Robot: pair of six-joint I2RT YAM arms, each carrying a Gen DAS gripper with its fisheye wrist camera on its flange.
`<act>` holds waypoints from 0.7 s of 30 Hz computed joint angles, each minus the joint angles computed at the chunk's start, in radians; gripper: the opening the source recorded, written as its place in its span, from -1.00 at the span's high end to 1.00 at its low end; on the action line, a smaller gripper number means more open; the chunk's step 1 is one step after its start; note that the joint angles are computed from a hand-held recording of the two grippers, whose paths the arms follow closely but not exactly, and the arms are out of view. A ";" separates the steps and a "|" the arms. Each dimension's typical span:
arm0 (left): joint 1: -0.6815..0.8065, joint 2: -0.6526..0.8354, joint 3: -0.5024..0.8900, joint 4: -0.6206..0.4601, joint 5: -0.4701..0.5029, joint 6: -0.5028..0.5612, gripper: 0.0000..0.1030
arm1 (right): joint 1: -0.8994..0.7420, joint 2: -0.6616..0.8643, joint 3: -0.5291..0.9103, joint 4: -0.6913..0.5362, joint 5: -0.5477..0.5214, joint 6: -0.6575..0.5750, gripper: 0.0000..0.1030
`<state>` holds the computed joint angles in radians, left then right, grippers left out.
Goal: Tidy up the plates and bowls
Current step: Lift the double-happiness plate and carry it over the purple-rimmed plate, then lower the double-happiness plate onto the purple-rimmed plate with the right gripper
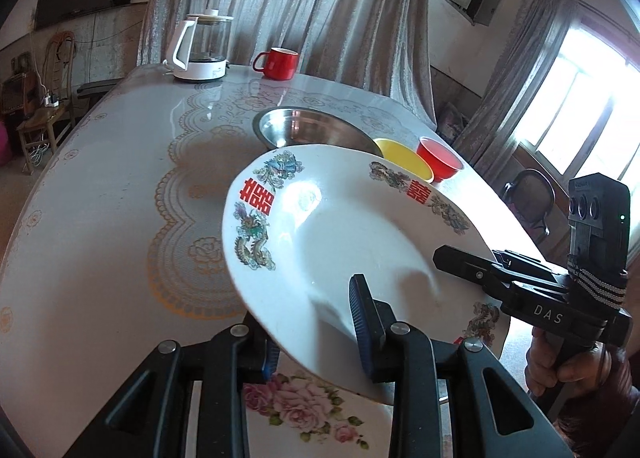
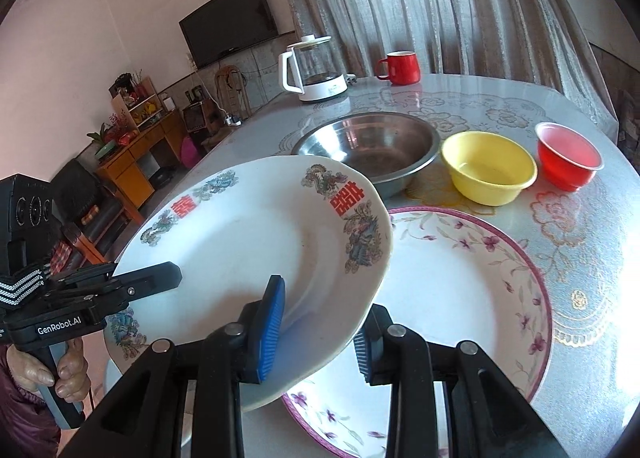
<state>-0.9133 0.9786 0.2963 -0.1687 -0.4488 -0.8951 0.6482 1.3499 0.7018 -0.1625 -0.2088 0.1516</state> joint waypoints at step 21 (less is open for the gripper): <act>0.013 0.556 0.306 0.194 0.151 0.039 0.35 | -0.381 -0.088 -0.106 -0.086 -0.120 -0.138 0.40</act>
<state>-0.9002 1.5347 0.6025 0.0248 -0.2983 -0.8557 0.2673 1.2619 0.5957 -0.2487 -0.3289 0.0136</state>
